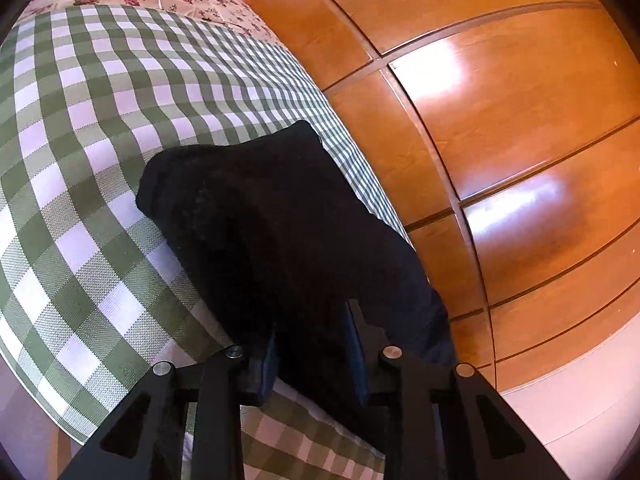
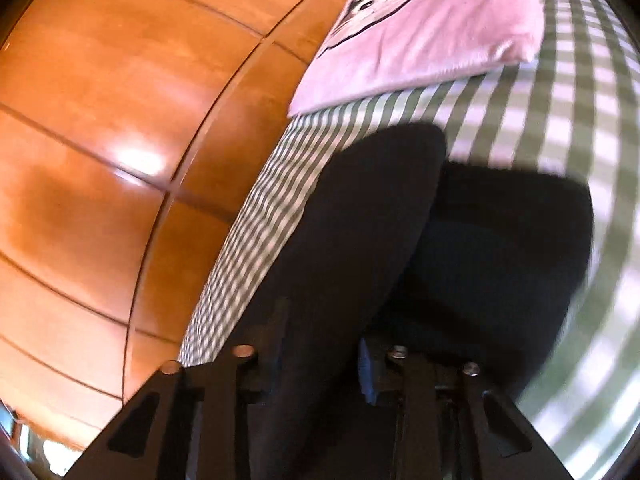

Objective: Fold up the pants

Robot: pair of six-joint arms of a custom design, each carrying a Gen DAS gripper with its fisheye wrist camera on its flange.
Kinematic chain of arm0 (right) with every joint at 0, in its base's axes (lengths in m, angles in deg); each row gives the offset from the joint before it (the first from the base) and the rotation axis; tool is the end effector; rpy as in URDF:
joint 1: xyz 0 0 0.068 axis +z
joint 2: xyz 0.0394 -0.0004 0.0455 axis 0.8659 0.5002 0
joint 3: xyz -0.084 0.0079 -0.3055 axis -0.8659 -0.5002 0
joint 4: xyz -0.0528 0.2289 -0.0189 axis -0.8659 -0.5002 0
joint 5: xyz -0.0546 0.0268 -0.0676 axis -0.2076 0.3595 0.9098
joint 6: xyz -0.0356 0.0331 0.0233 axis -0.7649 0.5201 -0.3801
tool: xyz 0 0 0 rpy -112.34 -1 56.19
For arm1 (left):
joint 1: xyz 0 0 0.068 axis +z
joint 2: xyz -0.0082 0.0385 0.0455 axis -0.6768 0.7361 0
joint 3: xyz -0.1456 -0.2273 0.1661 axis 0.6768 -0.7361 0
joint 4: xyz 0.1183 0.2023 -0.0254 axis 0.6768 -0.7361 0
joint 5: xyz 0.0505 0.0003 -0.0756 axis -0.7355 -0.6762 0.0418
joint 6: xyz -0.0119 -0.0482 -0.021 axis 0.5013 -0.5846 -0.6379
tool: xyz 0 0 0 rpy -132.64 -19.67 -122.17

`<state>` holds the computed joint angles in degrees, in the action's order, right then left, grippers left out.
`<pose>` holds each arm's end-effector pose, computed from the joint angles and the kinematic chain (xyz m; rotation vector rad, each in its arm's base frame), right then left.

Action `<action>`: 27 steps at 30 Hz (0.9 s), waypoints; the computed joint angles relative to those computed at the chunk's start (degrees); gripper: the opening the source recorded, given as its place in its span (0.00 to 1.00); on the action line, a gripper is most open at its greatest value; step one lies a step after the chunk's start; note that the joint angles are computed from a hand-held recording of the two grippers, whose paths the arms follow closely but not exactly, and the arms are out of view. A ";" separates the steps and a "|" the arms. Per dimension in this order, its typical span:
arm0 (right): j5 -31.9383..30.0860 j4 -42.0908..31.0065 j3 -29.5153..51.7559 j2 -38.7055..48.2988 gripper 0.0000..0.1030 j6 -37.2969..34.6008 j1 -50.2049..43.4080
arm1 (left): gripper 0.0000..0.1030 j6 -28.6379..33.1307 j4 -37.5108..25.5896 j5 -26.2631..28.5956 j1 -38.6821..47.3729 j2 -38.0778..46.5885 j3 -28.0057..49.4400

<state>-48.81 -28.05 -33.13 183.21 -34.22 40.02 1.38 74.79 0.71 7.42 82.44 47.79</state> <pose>0.3432 -0.1085 0.2298 1.0101 2.0536 0.7197 0.2649 0.2727 0.1697 -0.9826 1.9748 -0.8233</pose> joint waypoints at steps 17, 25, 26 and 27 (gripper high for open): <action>0.11 4.67 -13.40 -9.42 0.11 -1.53 -3.17 | 0.16 0.89 -2.53 0.61 1.18 0.28 0.38; -1.32 8.95 -10.19 -5.02 0.51 -0.97 -0.87 | 0.25 1.76 0.77 -3.54 -3.34 -2.62 -2.58; -0.89 5.66 -8.29 -4.98 0.51 -2.71 -0.49 | 0.16 1.65 0.34 -4.64 -3.76 -2.58 -2.26; -0.21 2.53 -6.16 -4.80 0.46 -4.60 -0.09 | 0.11 1.69 -0.15 -5.09 -4.05 -2.48 -1.87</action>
